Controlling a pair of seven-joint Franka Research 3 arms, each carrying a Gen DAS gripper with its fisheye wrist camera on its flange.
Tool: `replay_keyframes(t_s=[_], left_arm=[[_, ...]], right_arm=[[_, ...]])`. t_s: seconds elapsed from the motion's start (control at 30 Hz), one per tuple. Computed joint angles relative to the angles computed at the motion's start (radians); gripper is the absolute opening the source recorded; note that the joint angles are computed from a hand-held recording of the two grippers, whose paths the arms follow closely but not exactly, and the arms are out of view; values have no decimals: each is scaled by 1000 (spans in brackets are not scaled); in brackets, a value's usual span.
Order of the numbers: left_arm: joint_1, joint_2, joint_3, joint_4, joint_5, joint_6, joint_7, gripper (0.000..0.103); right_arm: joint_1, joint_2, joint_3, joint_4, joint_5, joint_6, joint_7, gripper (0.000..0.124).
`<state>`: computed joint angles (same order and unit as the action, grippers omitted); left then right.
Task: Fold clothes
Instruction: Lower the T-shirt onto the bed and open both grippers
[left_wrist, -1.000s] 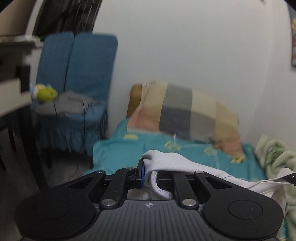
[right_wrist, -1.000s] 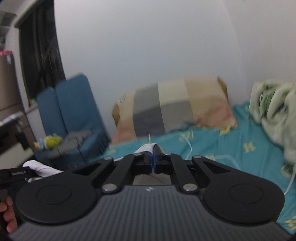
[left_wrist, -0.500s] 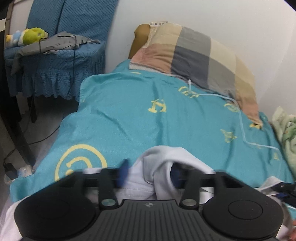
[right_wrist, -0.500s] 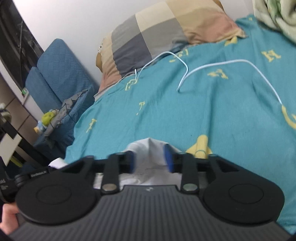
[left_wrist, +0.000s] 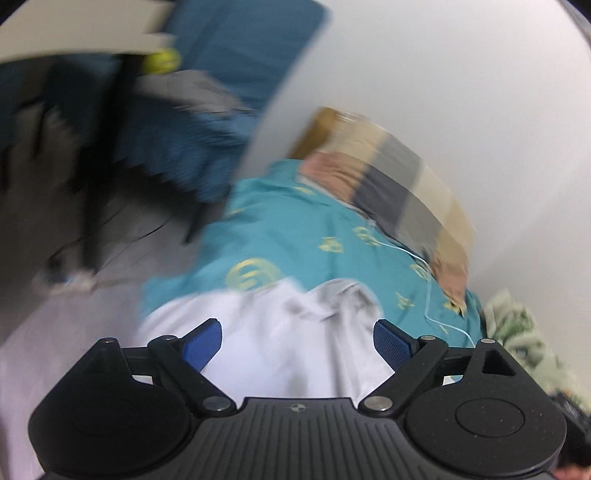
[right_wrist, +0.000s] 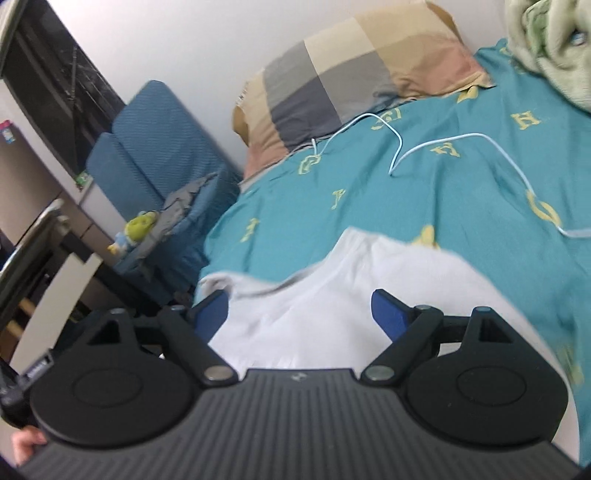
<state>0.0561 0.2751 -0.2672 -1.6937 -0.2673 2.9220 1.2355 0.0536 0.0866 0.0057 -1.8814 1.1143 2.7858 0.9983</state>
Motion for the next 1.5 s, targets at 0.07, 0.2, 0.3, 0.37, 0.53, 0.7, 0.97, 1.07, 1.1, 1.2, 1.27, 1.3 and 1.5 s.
replay_keyframes(t_s=[0.07,0.2,0.3,0.37,0.53,0.7,0.97,1.07,1.1,1.2,1.27,1.3,1.5], left_arm=[[52,-103,-32,-142,-127,30,21,90],[80,-229,-33,-287,-429,16,153,89],[60,-280,-1,-335,-631,-30,292,88],[36,-311,26,-367,-738,-58,366,87],[-37,-304,91,-392,-962,-86,435,83],[-82,-208,114,-323,-1006,-47,434,78],[-40,-9,54,-123,-1250,9,554,48],[-51,39,66,-82,-1036,14,413,7],[-60,51,78,-71,-947,14,356,4],[-95,57,126,-48,-713,43,225,3],[-159,57,228,-27,-470,42,79,2],[-206,61,301,-10,-329,32,-9,2],[-344,179,546,205,201,-245,-278,3]], right_arm=[[15,-119,3,-122,4,22,4,86],[53,-343,-2,-337,-54,81,123,86],[24,-505,33,-472,-183,85,310,86],[-5,-599,65,-546,-254,78,427,86],[25,-780,52,-717,-252,48,640,87],[33,-757,29,-742,-310,59,758,87],[201,-623,-111,-697,-320,166,712,86],[225,-580,-140,-672,-306,162,688,86],[229,-572,-146,-667,-296,160,684,86],[202,-566,-128,-666,-300,153,704,86],[153,-572,-88,-676,-344,153,750,86],[132,-575,-74,-681,-366,154,774,86],[34,-577,-16,-704,-483,175,938,87]])
